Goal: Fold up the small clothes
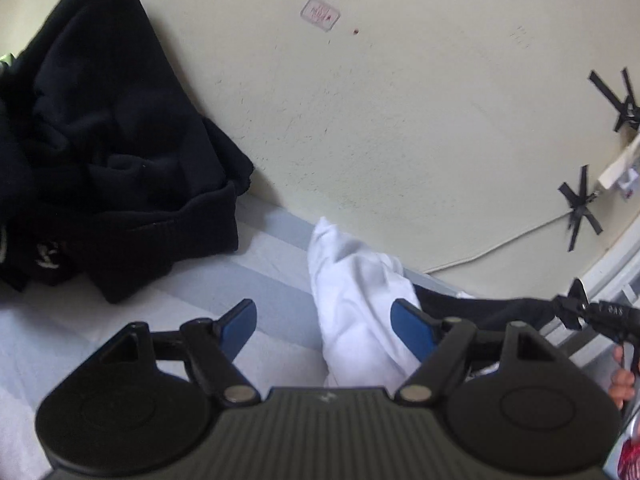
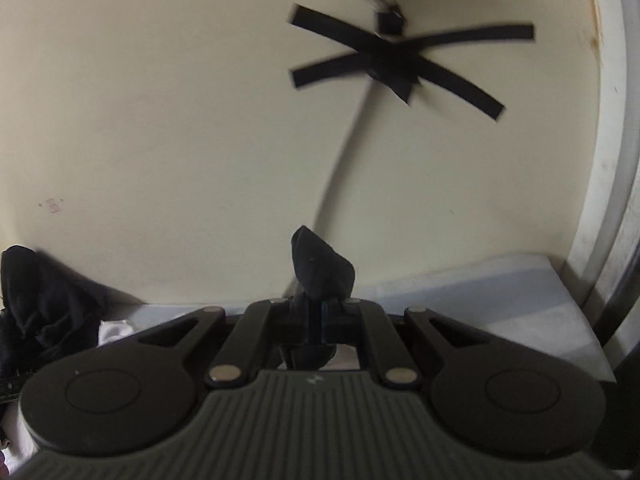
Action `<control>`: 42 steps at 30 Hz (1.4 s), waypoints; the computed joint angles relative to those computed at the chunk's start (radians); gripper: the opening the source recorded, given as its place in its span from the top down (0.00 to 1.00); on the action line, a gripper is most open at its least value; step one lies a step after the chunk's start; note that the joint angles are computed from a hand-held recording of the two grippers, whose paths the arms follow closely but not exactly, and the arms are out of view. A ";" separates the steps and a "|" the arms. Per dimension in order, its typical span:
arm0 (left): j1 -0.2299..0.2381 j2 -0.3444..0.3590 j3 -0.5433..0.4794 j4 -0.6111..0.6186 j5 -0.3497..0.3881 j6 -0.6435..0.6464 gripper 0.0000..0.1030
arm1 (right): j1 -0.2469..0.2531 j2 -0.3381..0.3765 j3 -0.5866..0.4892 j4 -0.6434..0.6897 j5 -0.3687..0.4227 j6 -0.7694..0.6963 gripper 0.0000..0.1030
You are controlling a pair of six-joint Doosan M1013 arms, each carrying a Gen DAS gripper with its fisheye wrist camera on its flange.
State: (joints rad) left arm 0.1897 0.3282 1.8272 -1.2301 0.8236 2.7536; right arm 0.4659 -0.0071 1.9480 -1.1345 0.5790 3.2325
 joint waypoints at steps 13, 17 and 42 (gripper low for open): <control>-0.167 0.036 0.008 0.115 -0.292 0.047 0.90 | -0.048 -0.014 0.084 0.062 -0.028 0.027 0.54; -0.167 0.017 0.016 0.148 -0.325 0.019 0.61 | -0.051 -0.068 0.130 0.050 0.072 0.166 0.54; -0.102 0.019 0.098 -0.194 -0.068 0.300 0.47 | 0.010 -0.179 0.378 -0.220 0.262 1.165 0.95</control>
State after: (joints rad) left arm 0.0881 0.3468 1.9257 -1.4240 0.7553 3.0536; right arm 0.4754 -0.1864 2.3260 -1.3549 0.8411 4.3978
